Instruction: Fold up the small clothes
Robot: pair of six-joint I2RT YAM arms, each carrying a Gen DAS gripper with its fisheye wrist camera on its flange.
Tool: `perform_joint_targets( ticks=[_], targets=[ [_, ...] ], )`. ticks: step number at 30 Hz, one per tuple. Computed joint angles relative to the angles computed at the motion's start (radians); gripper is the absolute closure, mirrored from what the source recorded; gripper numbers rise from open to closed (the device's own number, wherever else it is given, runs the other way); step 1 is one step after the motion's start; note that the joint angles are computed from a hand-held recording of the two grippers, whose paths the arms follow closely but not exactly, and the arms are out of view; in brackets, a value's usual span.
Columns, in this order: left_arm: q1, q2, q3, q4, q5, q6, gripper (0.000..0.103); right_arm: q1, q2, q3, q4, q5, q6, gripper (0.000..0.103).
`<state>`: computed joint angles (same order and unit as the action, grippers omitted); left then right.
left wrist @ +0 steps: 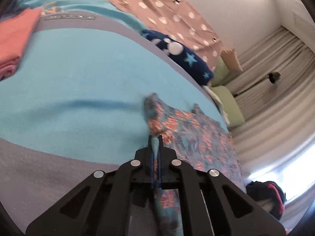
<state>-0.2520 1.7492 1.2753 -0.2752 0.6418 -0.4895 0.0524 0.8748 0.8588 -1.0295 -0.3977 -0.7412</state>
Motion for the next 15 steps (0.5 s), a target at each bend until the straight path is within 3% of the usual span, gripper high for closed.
perform_joint_targets(
  ticks=[2, 3, 4, 6, 8, 10, 15],
  targets=[
    [0.016, -0.007, -0.012, -0.003, 0.013, -0.005, 0.1, 0.004, -0.053, -0.003, -0.009, 0.014, -0.01, 0.102],
    [0.019, -0.013, -0.012, -0.014, 0.009, 0.007, 0.1, -0.014, -0.087, -0.002, -0.006, 0.008, -0.026, 0.092],
    [0.024, -0.029, -0.028, -0.01, 0.016, 0.015, 0.099, -0.024, -0.111, -0.002, -0.002, 0.018, -0.029, 0.076],
    [0.035, -0.056, -0.055, -0.007, 0.035, 0.026, 0.091, -0.041, -0.153, -0.019, 0.033, 0.068, -0.033, 0.061],
    [0.048, -0.082, -0.093, 0.019, 0.084, 0.03, 0.076, -0.049, -0.163, -0.03, 0.043, 0.091, -0.044, 0.061],
    [0.047, -0.09, -0.103, 0.023, 0.112, 0.049, 0.068, -0.013, -0.173, -0.059, 0.062, 0.142, -0.028, 0.058],
    [0.0, -0.072, -0.051, -0.044, 0.134, 0.148, 0.05, 0.206, -0.222, -0.178, 0.25, 0.383, 0.085, 0.047]
  ],
)
